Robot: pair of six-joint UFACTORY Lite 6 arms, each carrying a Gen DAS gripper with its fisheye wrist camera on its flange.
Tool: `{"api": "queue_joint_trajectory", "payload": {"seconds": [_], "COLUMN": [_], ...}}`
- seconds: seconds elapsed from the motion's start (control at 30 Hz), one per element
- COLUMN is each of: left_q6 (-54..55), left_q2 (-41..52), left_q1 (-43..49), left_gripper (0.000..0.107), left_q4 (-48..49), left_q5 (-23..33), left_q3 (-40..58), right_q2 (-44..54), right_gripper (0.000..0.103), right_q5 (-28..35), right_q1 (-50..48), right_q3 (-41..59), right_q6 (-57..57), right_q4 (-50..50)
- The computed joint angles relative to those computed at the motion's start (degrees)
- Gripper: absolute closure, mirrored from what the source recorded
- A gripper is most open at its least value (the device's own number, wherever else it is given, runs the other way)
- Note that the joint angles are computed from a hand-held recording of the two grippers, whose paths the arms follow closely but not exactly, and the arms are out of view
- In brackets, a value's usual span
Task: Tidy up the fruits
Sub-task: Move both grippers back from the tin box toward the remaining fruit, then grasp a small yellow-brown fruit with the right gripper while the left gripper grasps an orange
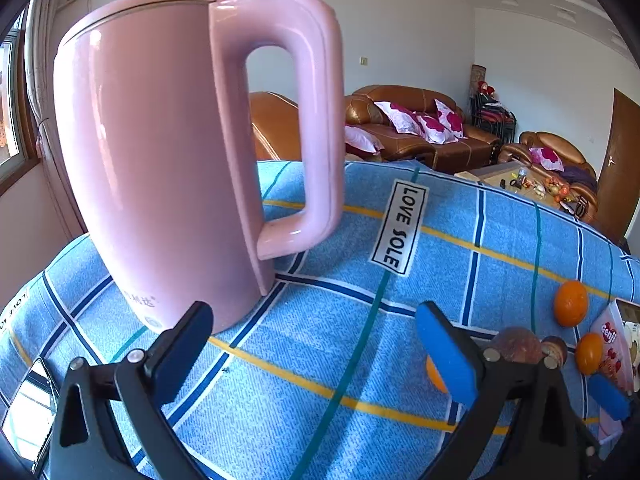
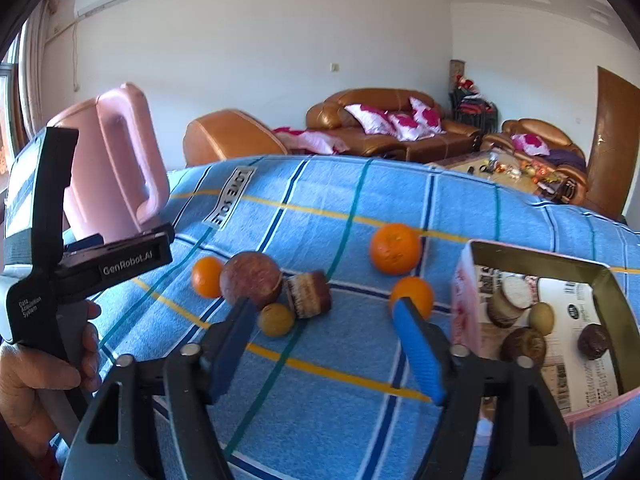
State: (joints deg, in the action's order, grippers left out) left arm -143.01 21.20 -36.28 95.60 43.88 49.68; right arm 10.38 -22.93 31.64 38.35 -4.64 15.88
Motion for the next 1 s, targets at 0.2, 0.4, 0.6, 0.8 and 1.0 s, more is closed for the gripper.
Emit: {"api": "queue_joint_trajectory", "payload": {"seconds": [0.2,0.4,0.6,0.8,1.0], "left_q6": [0.5,4.2,5.1,7.2,11.5], "left_q2": [0.6,1.7,2.4,3.3,4.9], "left_q1": [1.0,1.5,1.5,0.3,-0.4], "left_gripper": [0.004,0.004,0.004,0.004,0.004], "left_q4": [-0.1,-1.9,-0.5,2.8,5.5], "left_q5": [-0.9,-1.2,-2.0,-4.1,-9.2], "left_q3": [0.3,2.0,3.0,4.1,7.2], "right_q2": [11.8,15.5,13.4,5.0,-1.8], "right_gripper": [0.045,0.052,0.074,0.076,0.076], "right_q5": [10.0,12.5,11.8,5.1,1.3], "right_q1": [0.3,0.9,0.0,-3.1,-6.8], "right_q3": [12.8,17.6,14.9,4.3,-3.6], "right_q6": [9.3,7.1,16.7,24.9,27.3], "right_q4": [-8.8,-4.5,-14.3,-22.4,-26.5]}}
